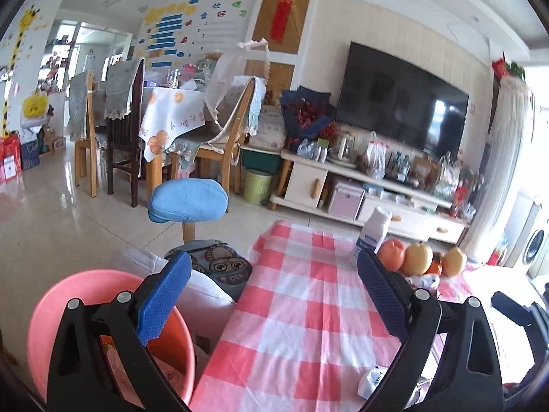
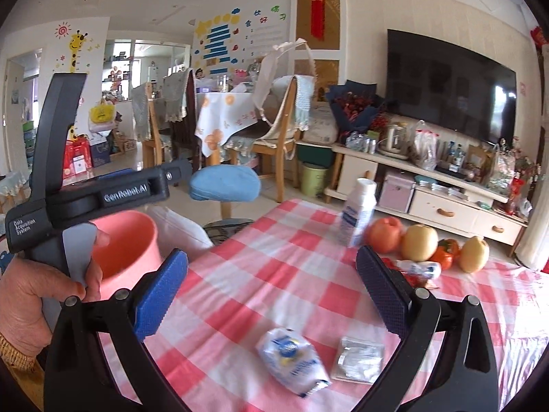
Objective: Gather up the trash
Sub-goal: 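Bring both open tools back over the table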
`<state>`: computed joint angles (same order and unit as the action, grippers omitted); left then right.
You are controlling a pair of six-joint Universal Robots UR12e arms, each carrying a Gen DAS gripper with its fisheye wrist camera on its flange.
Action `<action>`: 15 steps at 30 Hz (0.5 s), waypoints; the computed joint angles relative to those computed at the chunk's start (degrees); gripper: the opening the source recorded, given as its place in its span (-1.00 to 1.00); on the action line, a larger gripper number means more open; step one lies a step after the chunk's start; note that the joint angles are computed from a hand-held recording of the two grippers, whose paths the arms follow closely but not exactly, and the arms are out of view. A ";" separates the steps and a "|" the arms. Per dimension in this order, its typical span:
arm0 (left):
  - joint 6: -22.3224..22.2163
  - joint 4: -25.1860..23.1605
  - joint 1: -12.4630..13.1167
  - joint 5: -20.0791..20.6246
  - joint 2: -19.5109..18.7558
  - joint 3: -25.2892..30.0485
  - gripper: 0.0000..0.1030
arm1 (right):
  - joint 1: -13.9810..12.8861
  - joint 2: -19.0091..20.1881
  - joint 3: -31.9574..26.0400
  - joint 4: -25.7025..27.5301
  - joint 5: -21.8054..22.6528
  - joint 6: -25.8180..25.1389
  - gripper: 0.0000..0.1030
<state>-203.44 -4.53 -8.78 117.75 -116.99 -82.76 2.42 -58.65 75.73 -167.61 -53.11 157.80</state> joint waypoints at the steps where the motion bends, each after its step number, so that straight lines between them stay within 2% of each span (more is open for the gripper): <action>1: 0.51 -0.11 -0.15 -0.71 -0.29 0.44 0.87 | -0.24 -0.07 0.07 -0.03 0.01 0.12 0.93; 6: 2.49 -0.08 -1.01 -2.30 -1.40 1.74 0.87 | -1.67 -0.01 0.07 -0.75 -0.40 0.99 0.93; 12: 3.08 -1.35 -2.02 -1.98 -2.99 3.97 0.87 | -3.06 0.48 -0.31 -1.16 -1.22 2.20 0.92; 15: 5.14 0.34 -2.95 -0.62 -4.24 5.24 0.87 | -3.61 0.69 -0.40 -1.44 -1.66 2.83 0.92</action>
